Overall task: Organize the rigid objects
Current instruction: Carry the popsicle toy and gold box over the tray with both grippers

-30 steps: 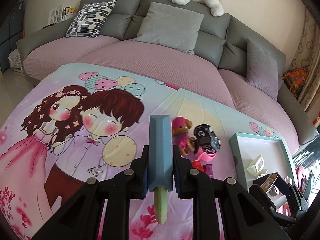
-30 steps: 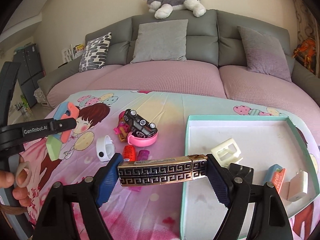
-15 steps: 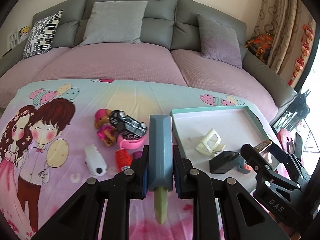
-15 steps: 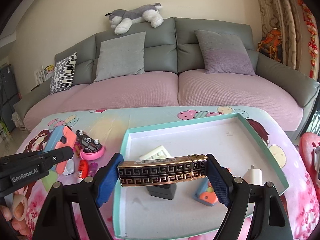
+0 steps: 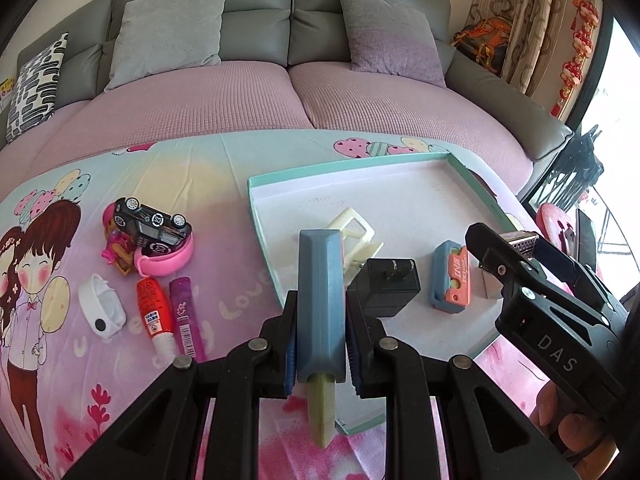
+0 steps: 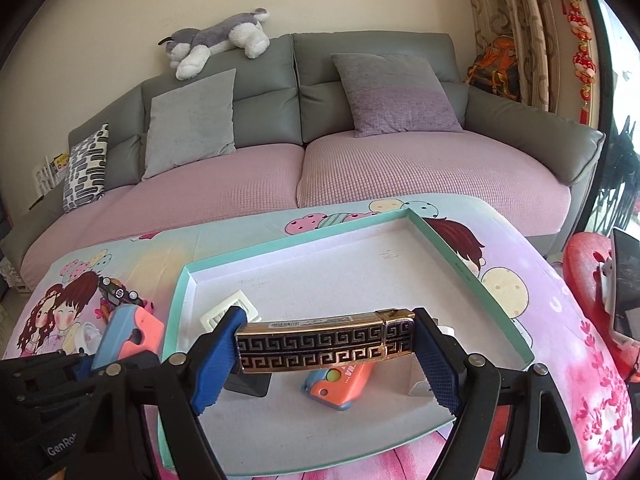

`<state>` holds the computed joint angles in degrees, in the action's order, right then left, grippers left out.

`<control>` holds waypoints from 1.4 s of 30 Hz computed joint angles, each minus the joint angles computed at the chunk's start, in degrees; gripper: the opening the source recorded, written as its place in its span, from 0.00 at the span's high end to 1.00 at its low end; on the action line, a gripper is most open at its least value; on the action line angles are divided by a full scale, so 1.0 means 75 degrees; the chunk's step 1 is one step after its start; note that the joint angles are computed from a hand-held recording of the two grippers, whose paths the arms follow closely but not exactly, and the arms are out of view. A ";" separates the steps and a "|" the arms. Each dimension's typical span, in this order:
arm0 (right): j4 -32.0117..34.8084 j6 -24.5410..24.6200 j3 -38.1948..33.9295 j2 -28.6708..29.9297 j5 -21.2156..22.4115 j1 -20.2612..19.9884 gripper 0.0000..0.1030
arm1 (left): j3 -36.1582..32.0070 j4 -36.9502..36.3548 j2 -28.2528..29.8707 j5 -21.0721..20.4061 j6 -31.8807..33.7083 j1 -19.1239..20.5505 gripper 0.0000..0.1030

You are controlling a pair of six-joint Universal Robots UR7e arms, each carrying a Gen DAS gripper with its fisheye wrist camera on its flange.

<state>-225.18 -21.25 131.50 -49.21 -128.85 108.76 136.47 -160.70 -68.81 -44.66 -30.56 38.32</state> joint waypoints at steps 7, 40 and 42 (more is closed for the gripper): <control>-0.0029 0.0184 0.0066 -0.0106 0.0041 -0.0259 0.18 | -0.0245 -0.0081 0.0352 -0.0051 -0.0222 0.0229 0.79; 0.0455 0.0333 0.0018 -0.0135 -0.0165 -0.0543 0.18 | -0.0790 0.0626 0.1335 0.0090 -0.1074 0.0431 0.79; 0.0472 0.0349 0.0026 -0.0148 -0.0144 -0.0542 0.18 | -0.0762 0.0641 0.1306 0.0143 -0.1188 0.0402 0.79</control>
